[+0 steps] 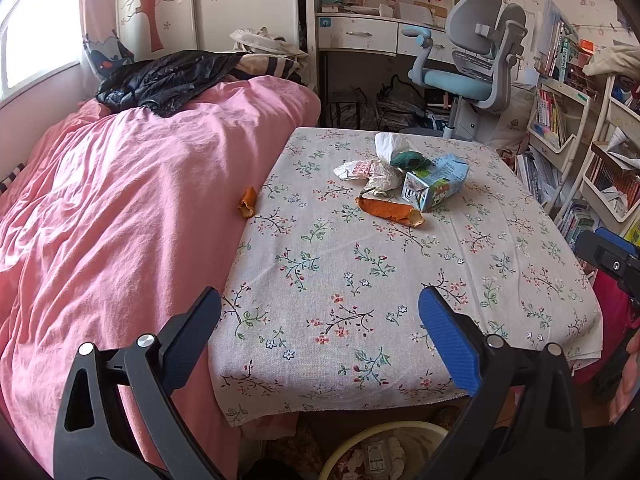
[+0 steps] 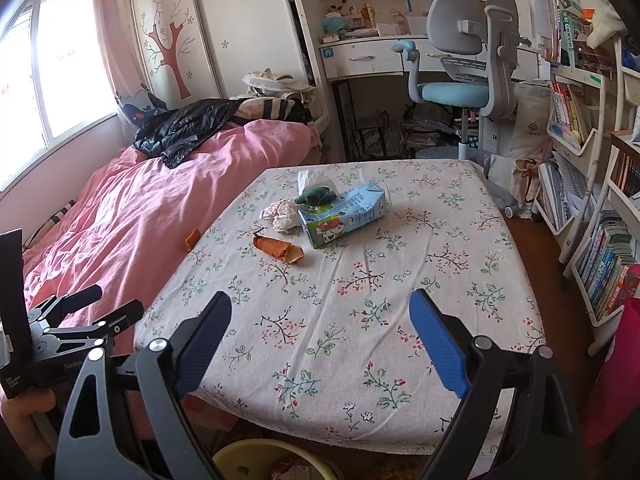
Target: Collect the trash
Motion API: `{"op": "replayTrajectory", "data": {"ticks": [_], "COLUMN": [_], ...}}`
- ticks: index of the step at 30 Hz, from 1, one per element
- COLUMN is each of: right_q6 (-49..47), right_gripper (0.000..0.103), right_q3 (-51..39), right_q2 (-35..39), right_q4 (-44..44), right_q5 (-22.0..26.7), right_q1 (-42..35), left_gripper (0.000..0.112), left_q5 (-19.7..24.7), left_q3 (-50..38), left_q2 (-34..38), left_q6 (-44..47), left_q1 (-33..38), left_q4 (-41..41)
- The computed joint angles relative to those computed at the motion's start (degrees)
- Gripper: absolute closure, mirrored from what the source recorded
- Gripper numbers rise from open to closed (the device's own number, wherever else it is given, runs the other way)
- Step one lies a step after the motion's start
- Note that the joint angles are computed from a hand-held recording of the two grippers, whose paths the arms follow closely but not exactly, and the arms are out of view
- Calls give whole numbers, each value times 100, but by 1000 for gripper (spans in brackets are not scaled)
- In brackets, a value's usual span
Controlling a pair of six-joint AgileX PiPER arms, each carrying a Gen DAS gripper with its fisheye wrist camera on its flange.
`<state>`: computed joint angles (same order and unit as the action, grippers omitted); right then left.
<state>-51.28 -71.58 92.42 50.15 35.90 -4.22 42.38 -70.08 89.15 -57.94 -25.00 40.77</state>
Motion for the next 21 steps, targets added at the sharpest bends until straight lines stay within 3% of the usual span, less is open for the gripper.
{"op": "replayTrajectory", "data": {"ticks": [21], "right_q6": [-89], "right_gripper": [16], "right_q3": [110], "right_q2": [-4], "right_q4": [139], "right_q5": [16], "right_q1": [-32], "left_gripper": [17], "left_q5": [232], "left_q3": [-75], "left_q2": [281], "left_q6": [197], "left_q1": [-90], "left_q4": [61]}}
